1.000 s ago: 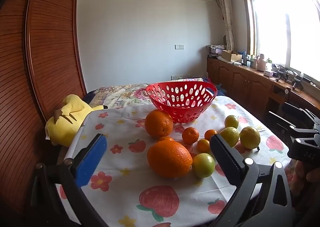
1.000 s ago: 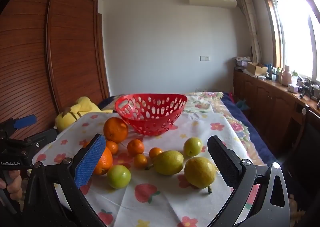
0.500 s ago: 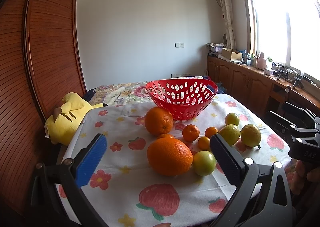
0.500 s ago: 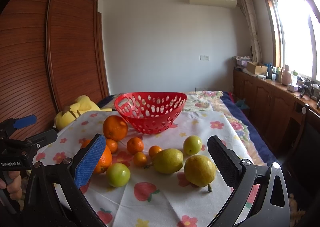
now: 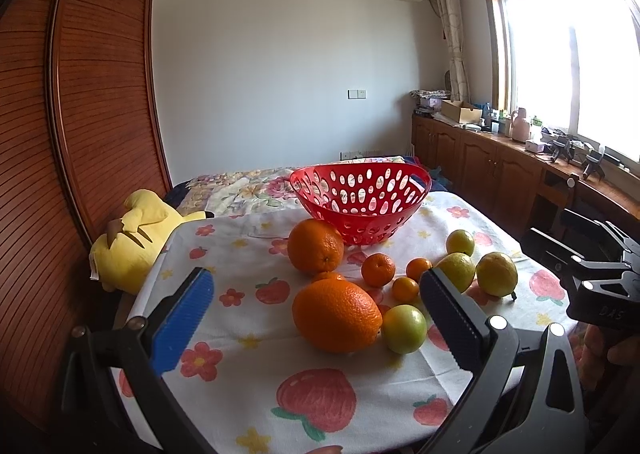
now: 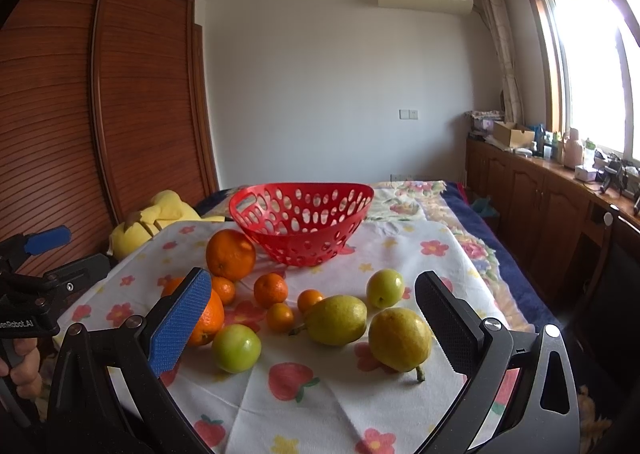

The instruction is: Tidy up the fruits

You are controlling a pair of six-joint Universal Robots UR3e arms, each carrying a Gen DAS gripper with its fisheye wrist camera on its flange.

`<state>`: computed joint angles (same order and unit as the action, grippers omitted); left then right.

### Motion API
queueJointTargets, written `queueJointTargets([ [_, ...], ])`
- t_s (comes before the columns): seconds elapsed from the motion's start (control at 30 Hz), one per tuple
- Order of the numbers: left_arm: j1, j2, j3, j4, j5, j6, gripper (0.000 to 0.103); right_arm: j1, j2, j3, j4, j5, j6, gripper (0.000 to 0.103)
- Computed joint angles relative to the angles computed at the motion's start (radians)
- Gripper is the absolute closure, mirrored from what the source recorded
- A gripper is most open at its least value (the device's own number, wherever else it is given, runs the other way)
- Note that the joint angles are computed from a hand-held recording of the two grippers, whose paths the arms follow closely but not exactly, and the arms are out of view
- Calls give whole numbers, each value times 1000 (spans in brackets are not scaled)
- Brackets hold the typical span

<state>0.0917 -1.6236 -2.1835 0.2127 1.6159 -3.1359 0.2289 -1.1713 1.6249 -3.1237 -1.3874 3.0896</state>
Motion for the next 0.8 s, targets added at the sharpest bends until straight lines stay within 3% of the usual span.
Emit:
queueJointTargets([
  [0.8,-17,15,9,-25,13,-5,0,-1,-7,8,4,3,-1,0],
])
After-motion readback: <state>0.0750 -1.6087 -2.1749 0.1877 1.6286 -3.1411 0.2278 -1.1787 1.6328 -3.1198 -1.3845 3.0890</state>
